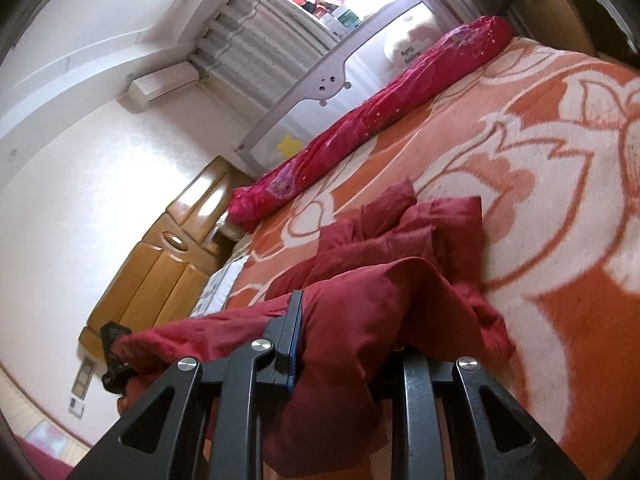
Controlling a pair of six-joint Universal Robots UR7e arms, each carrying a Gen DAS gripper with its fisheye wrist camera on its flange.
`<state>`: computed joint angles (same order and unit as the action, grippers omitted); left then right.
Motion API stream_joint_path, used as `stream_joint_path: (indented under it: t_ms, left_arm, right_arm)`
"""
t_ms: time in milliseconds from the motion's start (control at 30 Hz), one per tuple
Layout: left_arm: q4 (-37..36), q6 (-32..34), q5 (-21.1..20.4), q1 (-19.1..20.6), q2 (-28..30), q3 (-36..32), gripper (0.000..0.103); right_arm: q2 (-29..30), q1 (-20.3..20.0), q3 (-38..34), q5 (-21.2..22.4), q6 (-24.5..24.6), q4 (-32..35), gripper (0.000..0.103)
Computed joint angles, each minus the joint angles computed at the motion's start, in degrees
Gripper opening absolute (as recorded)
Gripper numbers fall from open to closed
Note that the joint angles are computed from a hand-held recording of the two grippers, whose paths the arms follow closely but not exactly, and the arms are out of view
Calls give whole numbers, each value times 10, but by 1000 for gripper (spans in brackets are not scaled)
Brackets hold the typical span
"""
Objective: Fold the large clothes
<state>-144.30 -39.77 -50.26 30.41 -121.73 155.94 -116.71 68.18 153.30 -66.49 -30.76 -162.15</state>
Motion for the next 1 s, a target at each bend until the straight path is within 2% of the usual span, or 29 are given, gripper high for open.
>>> stream_joint_path:
  t_ms: [133,333,533,700,900,1000]
  left_arm:
    - [-127,62,-18,69,105,-22,15]
    - [-245,133,-36,146,231,-66,16]
    - [-303,171,-50,213,323,-116,16]
    - [-335,189,-68,268,390,-159,17]
    - [-365,207,-78,316,460,-208,18]
    - [-376,211,-86,336,484,-228,19]
  right_arm:
    - [106,46,-22,-49,47,-122,21]
    - [221,76,-67,-98,91,-214,21]
    - [320,85,-126,-150,138,-260,21]
    - [383,81,-170,-168,173,-272,21]
    - [456,88,-214,-204,197,-309,21]
    - [490,89,-233,-219,192,-333,21]
